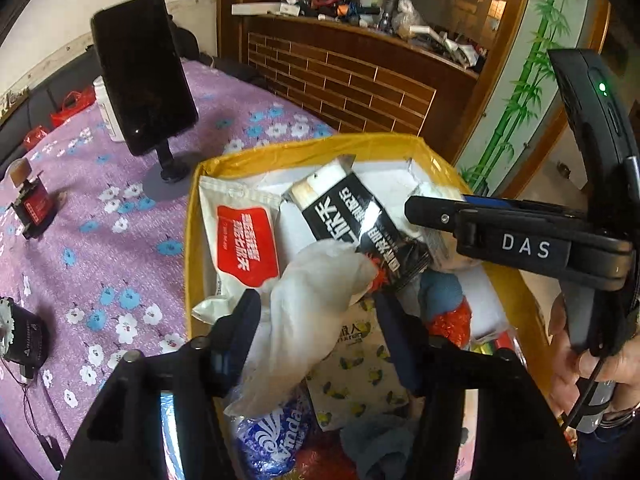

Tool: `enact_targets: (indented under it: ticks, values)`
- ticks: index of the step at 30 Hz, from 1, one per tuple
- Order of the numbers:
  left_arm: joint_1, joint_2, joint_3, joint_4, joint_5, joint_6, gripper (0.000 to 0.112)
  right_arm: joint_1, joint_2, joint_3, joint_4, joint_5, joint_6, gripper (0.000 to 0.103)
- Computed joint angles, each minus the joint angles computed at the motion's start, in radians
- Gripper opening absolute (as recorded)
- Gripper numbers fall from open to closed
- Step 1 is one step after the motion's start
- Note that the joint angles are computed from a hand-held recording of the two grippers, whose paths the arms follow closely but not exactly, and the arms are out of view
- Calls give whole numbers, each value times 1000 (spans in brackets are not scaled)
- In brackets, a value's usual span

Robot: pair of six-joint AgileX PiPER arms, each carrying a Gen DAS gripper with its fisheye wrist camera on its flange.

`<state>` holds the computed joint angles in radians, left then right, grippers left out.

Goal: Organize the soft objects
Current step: 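Move both tools back over the table toward the blue Vinda pack and sponge pack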

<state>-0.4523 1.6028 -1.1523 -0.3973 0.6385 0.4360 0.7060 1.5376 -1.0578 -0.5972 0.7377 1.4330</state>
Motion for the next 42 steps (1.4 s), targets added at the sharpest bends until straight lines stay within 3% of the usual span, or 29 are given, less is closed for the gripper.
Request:
enact_targets:
  ticks: [7,11,17,23,26,32,36,39,42]
  values:
    - [53,-73,23,-85,62,86,60,103,-59,-29,-99,89,133,64]
    - [111,-147,61,-153,101,158,63,219,-85,-55,-185,131,242,73]
    - [239,-249,128,-213,169,269,66,384,-37,-127,-305,191,395,78]
    - [459,-338,202,-277,285,452,66,452,58,-196,-305,139,418,78]
    - [635,-360,216,-327,391,573,66,476,111,-246,-298,116,404,78]
    - [943,-344,230,-334,505,766,66,477,218,-363,-212,62,276,78]
    - [1110,-291,235,-301,512,864,72,402,326,-506,-2,6,14,78]
    - [1175,-262,239,-263,492,899,76,320,464,-706,224,62,-244,78]
    - [1218,-244,254,-251,486,951,80,260,639,-980,385,218,-450,78]
